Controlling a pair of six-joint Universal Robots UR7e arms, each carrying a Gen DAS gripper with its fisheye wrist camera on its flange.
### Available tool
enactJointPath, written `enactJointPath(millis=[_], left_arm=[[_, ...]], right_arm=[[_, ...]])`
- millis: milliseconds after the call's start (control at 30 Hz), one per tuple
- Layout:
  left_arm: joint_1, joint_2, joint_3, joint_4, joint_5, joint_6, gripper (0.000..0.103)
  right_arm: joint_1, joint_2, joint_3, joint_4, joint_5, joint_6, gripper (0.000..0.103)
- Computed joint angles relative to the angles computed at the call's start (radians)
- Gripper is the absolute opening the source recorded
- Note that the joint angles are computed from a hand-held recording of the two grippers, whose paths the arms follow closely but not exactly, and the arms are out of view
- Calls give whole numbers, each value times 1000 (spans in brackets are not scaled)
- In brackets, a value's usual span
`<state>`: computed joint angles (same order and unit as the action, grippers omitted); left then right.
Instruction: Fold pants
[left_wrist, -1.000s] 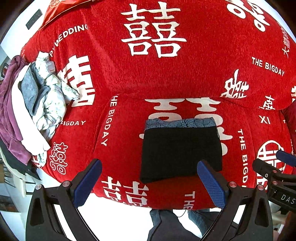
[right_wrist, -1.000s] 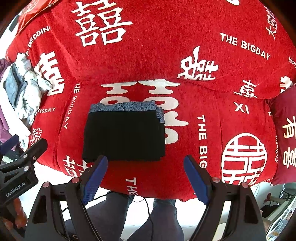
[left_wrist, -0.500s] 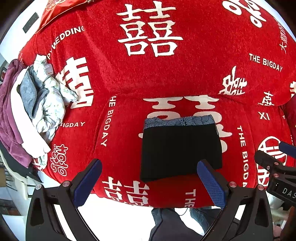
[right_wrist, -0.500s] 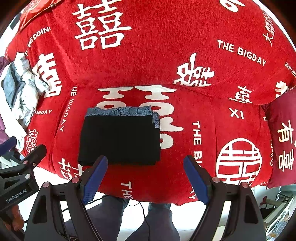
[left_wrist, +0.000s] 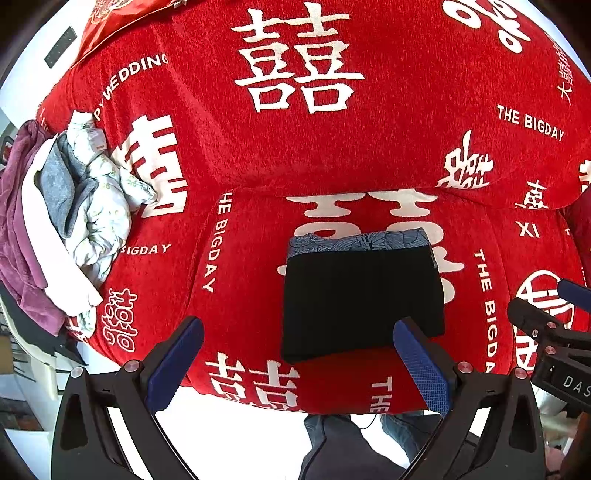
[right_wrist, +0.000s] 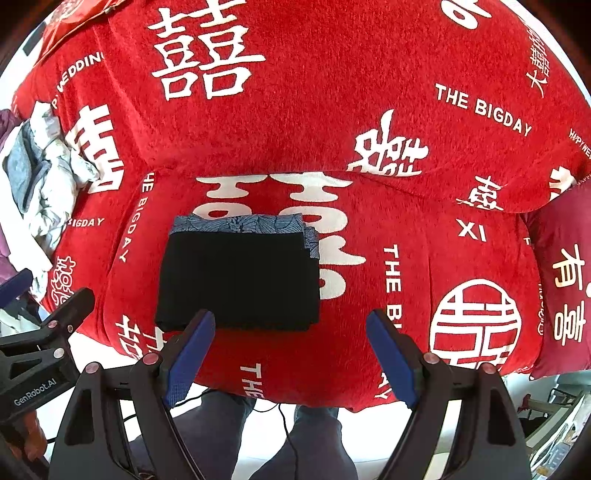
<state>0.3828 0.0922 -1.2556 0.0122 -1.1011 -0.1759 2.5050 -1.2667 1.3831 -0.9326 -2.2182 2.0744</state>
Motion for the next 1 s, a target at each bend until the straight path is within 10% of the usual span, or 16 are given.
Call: enactJointPath(millis=[1000], left_arm=[[1,1,1,-6,-4,10,103]], right_arm=[[-3,3,-1,-6,2,-7,87]])
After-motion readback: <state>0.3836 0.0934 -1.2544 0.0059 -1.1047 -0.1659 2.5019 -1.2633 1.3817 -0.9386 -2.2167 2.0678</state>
